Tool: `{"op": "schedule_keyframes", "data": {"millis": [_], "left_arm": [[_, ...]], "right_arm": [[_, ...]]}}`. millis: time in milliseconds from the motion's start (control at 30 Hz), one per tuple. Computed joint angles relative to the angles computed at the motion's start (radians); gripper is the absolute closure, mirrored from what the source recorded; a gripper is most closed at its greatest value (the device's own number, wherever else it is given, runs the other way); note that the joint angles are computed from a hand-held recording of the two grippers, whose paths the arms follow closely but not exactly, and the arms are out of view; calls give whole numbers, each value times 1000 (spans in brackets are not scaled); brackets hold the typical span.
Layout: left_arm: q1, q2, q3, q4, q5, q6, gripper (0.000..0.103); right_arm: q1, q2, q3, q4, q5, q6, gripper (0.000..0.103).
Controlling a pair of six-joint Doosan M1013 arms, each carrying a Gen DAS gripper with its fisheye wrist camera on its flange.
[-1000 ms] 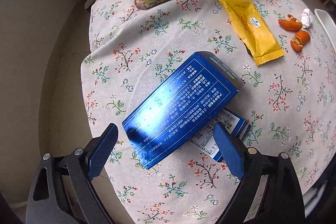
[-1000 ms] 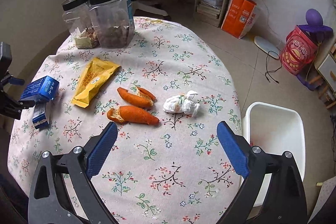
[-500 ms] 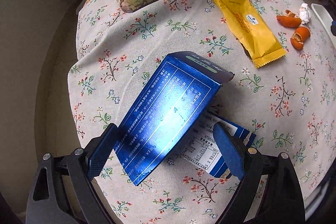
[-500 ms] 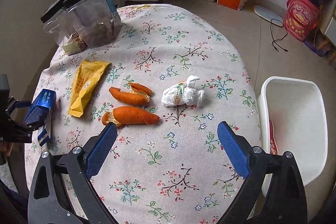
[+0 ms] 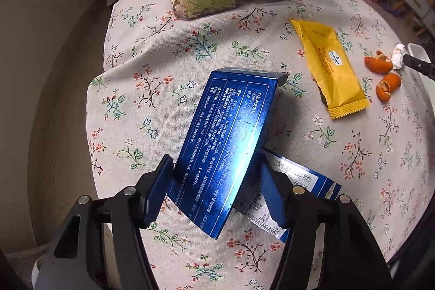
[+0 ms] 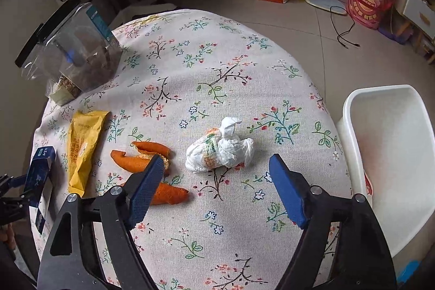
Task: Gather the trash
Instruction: 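Grasp the blue box with the left gripper while the right gripper grasps the white bag ball, then lift and carry the blue box and bag ball over the white bin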
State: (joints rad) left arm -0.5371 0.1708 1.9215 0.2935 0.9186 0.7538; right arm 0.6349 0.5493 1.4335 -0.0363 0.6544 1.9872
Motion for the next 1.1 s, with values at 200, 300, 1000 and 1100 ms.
{"op": "schedule_keyframes", "data": {"millis": [200, 300, 1000, 1100], "left_arm": [[4, -13, 9, -18, -30, -32, 50], [7, -23, 14, -30, -53, -47, 53], [17, 0, 5, 2, -59, -157, 26], [27, 12, 10, -33, -88, -141, 26]], "right_arm": [[7, 23, -13, -26, 25, 22, 52], [10, 24, -13, -26, 24, 13, 70], [13, 3, -4, -15, 17, -46, 92], [-1, -5, 4, 41, 1, -70, 92]]}}
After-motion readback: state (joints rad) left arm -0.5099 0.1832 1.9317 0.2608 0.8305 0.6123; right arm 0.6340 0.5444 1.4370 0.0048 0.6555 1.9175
